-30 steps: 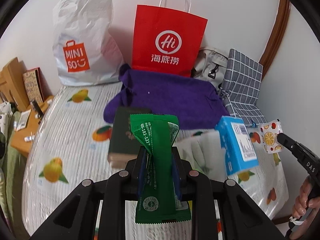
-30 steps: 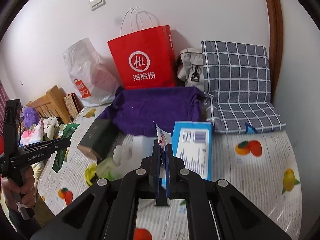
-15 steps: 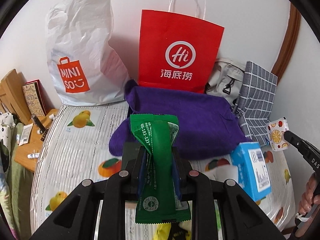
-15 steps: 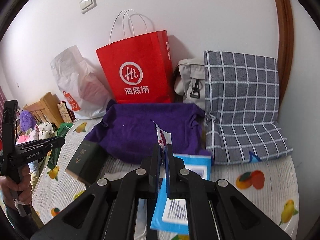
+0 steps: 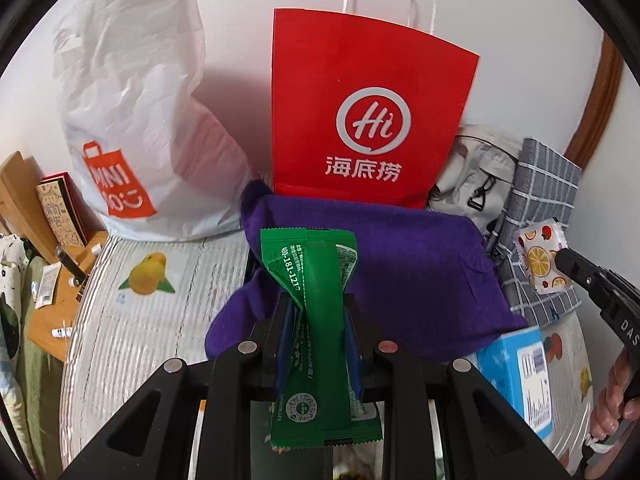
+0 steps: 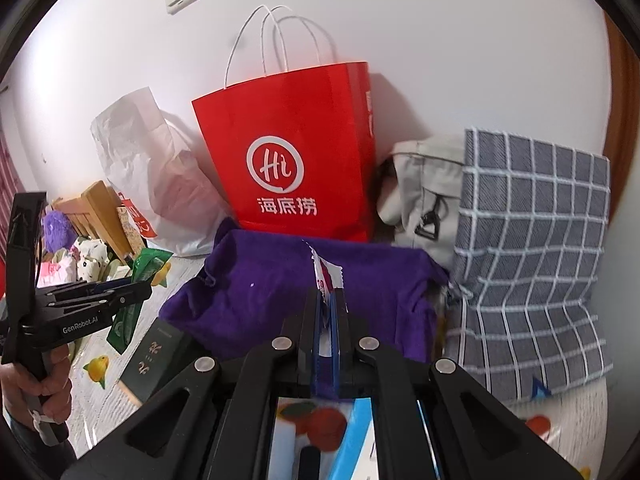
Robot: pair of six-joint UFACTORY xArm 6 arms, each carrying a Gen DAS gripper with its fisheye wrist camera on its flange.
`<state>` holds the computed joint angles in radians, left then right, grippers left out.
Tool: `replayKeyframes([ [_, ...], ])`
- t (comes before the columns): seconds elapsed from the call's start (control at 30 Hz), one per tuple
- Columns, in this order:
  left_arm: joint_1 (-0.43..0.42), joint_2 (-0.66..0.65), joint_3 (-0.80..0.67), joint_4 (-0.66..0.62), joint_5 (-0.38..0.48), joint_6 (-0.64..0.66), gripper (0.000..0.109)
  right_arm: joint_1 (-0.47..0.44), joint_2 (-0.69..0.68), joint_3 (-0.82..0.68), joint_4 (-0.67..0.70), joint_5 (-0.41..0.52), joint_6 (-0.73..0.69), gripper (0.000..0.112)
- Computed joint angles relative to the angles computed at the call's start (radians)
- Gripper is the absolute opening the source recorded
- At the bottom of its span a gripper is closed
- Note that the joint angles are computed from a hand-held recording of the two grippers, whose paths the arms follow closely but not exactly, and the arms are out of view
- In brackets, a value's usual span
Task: Organize soft objects
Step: 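Carry the green packet with the left tool while the right tool carries the white packet over the purple towel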
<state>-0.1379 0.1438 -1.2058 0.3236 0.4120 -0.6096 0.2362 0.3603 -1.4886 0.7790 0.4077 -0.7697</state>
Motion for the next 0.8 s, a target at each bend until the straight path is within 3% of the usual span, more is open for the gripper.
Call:
replayKeyframes([
  [0.33, 0.005, 0.178, -0.219, -0.033, 0.047, 0.054, 0.023, -0.020, 0.187, -0.219, -0.117, 0.039, 0.096, 0.004],
  [0.8, 0.032, 0.402, -0.434, -0.257, 0.113, 0.235, 0.023, -0.040, 0.395, -0.420, -0.328, 0.153, 0.263, 0.004],
])
